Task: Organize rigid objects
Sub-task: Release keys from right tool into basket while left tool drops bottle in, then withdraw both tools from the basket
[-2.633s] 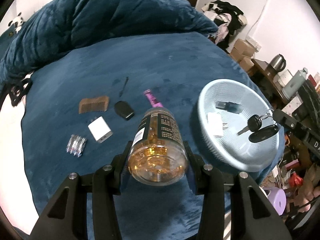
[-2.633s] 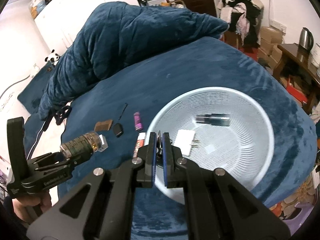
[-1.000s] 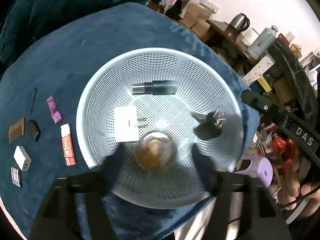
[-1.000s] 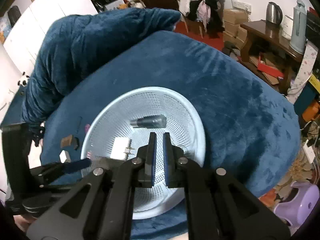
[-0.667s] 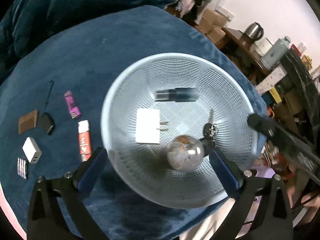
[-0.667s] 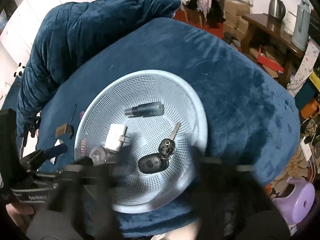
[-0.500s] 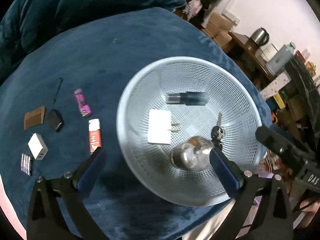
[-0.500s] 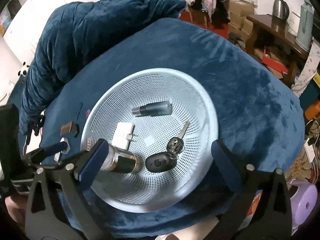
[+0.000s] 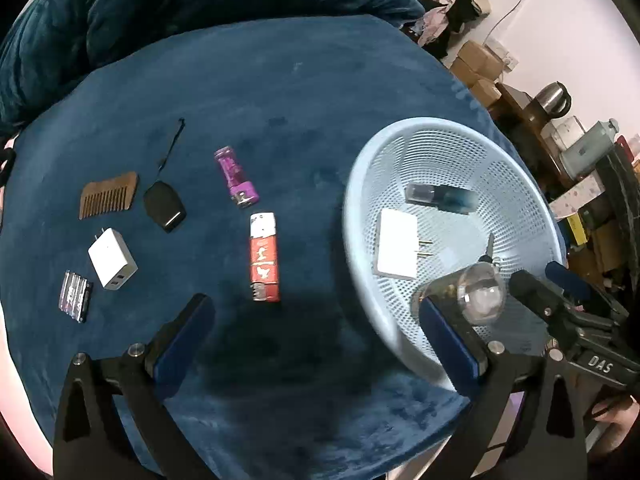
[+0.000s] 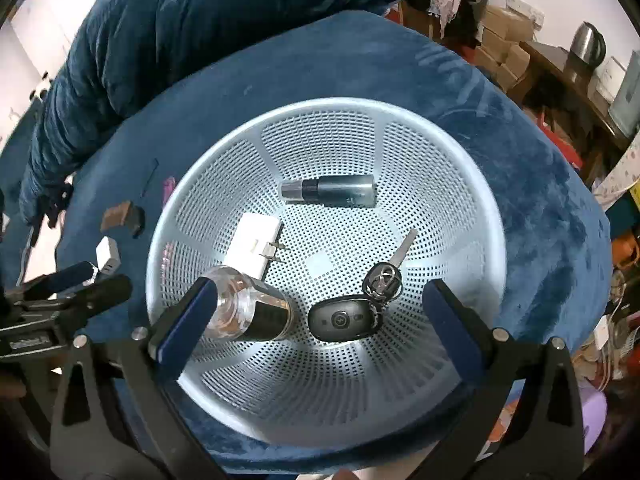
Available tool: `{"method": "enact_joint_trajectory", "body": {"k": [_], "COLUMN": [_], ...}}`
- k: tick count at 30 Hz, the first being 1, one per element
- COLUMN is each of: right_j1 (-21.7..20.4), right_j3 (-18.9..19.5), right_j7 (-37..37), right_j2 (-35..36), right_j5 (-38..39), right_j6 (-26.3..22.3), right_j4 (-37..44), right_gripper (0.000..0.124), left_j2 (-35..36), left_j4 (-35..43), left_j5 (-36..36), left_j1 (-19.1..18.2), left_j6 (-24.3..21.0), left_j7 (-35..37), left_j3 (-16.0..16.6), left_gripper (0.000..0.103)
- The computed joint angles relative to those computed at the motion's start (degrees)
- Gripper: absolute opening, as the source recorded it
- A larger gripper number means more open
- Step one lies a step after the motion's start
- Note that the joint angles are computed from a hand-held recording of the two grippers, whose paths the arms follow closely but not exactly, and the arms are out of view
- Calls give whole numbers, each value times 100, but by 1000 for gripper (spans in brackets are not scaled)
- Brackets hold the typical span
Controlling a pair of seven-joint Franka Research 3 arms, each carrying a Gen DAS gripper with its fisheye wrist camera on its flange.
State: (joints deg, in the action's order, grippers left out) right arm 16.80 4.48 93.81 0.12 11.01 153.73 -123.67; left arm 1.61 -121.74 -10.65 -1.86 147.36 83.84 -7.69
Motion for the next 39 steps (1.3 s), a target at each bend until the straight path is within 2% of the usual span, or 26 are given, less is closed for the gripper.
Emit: {"method": "enact_joint_trajectory", "body": {"k": [4, 7, 10, 13, 15, 16, 18, 22, 29, 39], "right_j1": [36, 54, 14, -94, -143, -147, -204, -324, -346, -171], "right_j3": [7, 5, 18, 84, 164, 149, 48, 13, 234, 360], "right_j7": [348, 504, 1277, 1782, 1945, 1870, 1775, 1626, 1541, 1436], "right_j2": [77, 6, -154, -390, -388, -403, -589, -813, -891, -812], "right_j5": [-615, -1020, -2233, -3158, -3662, -3642, -3275, -2606, -2485, -2340], "right_j6": [-74, 71, 51, -308, -1003, -1131, -806, -520, -190, -152], "right_j4": [44, -103, -221, -348, -250, -274, -548, -776, -787, -633], "right_gripper": [103, 103, 103, 103, 103, 103, 103, 103, 103, 103], "left_j2": [-12, -39, -47, -95, -100, -107, -151, -269, -499, -813], "left_j4": [-51, -98, -105, -152, -155, -159, -200, -310, -583, -969], "left_j5": [-37, -66, -117, -232, -277, -336, -450, -364, -125, 105], "left_j1": [21, 32, 23, -5, -22, -34, -56, -86, -57, 45], "left_j6": [-4, 6, -7, 28, 42, 53, 89, 84, 104, 218], "left_j7": [35, 62, 80, 216, 257, 285, 391, 383, 207, 44], "left_j3": [16, 23, 16, -1, -1, -7, -13, 16, 136, 315], "left_gripper": [102, 102, 102, 102, 102, 102, 102, 102, 102, 102]}}
